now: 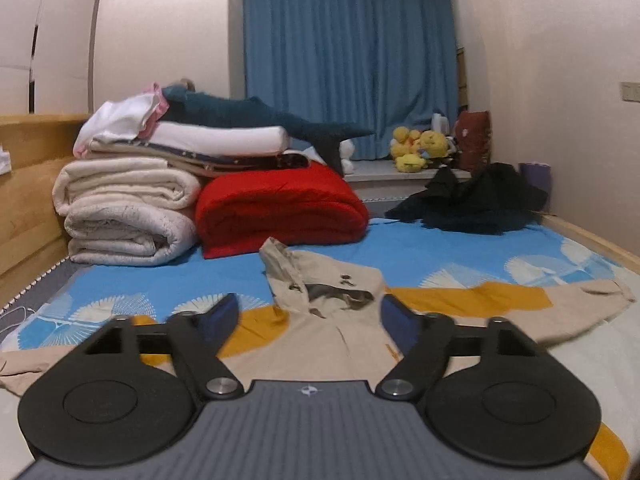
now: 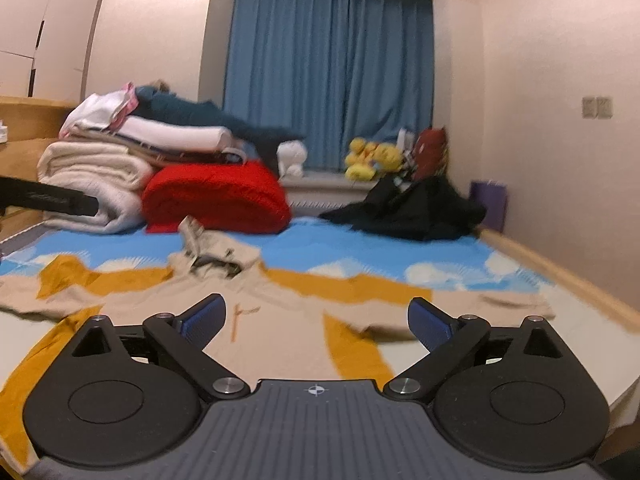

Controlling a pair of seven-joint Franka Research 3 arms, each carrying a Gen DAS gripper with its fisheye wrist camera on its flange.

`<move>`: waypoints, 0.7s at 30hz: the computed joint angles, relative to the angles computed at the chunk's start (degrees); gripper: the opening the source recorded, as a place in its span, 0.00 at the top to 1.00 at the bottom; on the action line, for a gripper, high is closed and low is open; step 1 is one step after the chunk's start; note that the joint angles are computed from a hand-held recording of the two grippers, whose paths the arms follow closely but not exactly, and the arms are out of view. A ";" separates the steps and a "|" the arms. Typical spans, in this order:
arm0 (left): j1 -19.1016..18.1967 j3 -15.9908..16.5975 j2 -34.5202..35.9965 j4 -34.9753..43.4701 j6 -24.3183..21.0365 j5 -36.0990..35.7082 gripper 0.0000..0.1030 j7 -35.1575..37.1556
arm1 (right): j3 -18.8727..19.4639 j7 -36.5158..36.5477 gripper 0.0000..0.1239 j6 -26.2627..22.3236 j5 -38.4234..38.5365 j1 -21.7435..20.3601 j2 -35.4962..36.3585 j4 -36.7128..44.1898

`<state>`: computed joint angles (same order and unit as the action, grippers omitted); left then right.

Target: Fold large clothes

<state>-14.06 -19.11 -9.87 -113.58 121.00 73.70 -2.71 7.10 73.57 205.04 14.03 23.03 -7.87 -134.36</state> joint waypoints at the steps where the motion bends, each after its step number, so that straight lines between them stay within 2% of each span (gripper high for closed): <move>1: 0.96 1.46 0.35 0.36 1.88 -0.53 0.38 -0.12 | 0.07 -0.34 0.23 1.10 0.07 -0.16 0.19 0.01; 4: 4.31 5.09 0.55 -0.47 7.40 -1.99 0.57 -1.47 | -0.93 0.77 0.30 4.04 -2.51 -0.12 0.89 0.05; 6: 6.89 7.02 0.49 -2.08 10.24 -2.39 0.65 -2.35 | -1.61 2.25 0.36 4.23 -4.37 -0.19 1.32 0.63; 10: 12.22 10.25 -0.96 -8.45 14.59 -2.74 0.67 -5.07 | -3.39 7.51 0.58 0.42 -10.85 -0.02 2.94 4.83; 13: 16.64 13.53 -2.64 -13.80 20.37 -7.11 0.67 -5.65 | -5.49 18.50 0.62 -2.31 -23.34 0.25 7.16 12.39; 14: 18.08 14.17 -3.21 -15.17 21.42 -8.11 0.67 -5.58 | -4.85 23.33 0.62 -2.88 -28.79 -0.95 9.08 15.61; 15: 19.64 14.84 -3.85 -16.56 22.39 -8.82 0.67 -5.74 | -2.72 31.86 0.62 -3.93 -38.23 -4.15 11.91 20.61; 17: 22.74 15.71 -5.15 -19.27 23.95 -9.19 0.67 -7.01 | 6.41 41.85 0.62 -5.67 -49.46 -12.54 18.29 30.61; 18: 24.28 15.98 -5.77 -20.46 24.02 -9.55 0.67 -7.91 | 11.41 42.39 0.62 -6.93 -50.85 -15.61 22.11 35.62; 19: 25.66 16.27 -6.36 -21.62 24.04 -10.25 0.66 -8.57 | 14.69 40.58 0.60 -8.25 -51.06 -16.69 26.08 40.62; 20: 27.12 16.88 -6.76 -22.71 24.38 -11.21 0.66 -9.25 | 17.32 35.06 0.58 -10.17 -47.85 -16.27 30.27 45.62; 21: 28.49 17.28 -7.63 -24.13 24.63 -11.62 0.65 -9.58 | 21.94 27.96 0.58 -12.80 -43.99 -17.03 34.76 50.63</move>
